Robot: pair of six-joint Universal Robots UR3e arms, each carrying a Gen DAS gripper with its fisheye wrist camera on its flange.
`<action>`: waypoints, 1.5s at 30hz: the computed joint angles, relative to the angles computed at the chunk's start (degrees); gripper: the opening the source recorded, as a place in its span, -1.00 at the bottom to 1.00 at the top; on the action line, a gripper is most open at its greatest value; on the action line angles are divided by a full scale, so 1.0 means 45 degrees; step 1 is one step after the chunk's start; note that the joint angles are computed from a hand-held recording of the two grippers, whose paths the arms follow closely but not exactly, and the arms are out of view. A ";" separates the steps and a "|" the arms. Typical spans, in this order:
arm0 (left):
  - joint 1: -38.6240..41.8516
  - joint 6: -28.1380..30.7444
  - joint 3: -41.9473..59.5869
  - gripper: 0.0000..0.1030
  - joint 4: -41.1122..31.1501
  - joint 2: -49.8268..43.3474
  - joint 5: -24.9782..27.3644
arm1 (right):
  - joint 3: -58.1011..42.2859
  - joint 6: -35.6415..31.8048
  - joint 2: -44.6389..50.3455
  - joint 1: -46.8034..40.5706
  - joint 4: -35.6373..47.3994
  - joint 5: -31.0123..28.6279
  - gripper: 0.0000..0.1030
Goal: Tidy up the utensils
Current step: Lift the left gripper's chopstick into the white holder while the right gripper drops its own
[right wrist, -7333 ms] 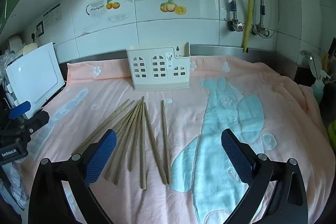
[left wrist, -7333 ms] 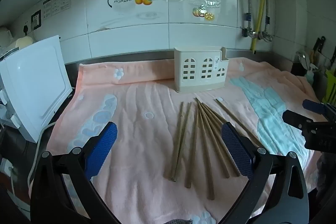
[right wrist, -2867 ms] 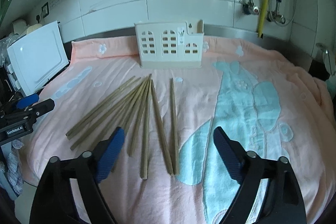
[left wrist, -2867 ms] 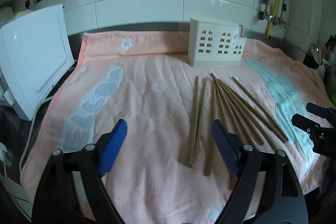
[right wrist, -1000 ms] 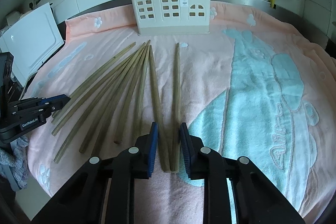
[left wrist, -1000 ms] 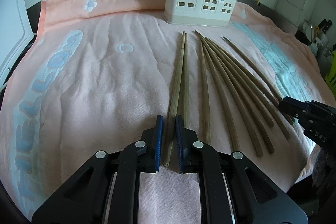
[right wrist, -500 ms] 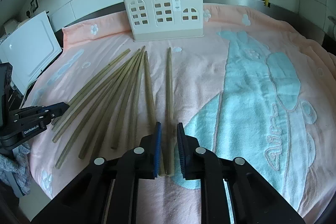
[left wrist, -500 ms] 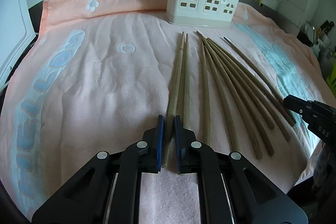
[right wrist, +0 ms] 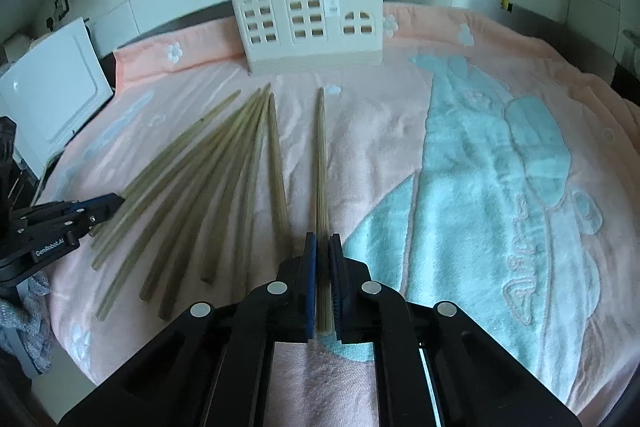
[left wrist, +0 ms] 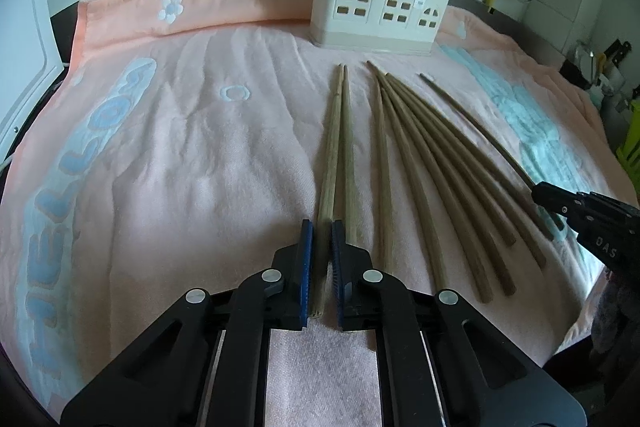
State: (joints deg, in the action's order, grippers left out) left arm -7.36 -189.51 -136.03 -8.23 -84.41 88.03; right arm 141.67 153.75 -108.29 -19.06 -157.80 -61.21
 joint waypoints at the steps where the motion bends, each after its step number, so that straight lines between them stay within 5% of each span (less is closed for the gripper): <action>1: 0.0072 0.0057 -0.0040 -0.87 -0.0042 0.0188 -0.0097 | -0.0008 -0.0034 -0.0226 -0.0089 0.0138 0.0094 -0.87; 7: 0.0271 0.0335 0.0090 -0.88 -0.0364 0.1299 -0.0366 | -0.0877 -0.0495 -0.1933 -0.0824 0.1507 0.1103 -0.87; 13: 0.0964 0.0706 0.0814 -0.89 -0.0778 0.2182 -0.1255 | -0.3102 -0.0282 -0.1240 -0.0488 0.1836 0.1626 -0.87; 21: 0.1658 0.1185 0.2712 -0.89 -0.1738 0.1714 -0.2245 | -0.7504 -0.0009 0.1728 0.0990 0.2758 0.1247 -0.87; 34: 0.1651 0.2033 0.7983 -0.89 -0.4621 0.0067 -0.2646 | -1.7705 0.0179 0.5773 0.0871 0.8582 0.1313 -0.87; 45: 0.0844 0.2005 1.2890 -0.89 -0.5837 -0.1857 -0.2066 | -2.3476 0.1290 0.9187 0.1526 0.9504 0.0299 -0.87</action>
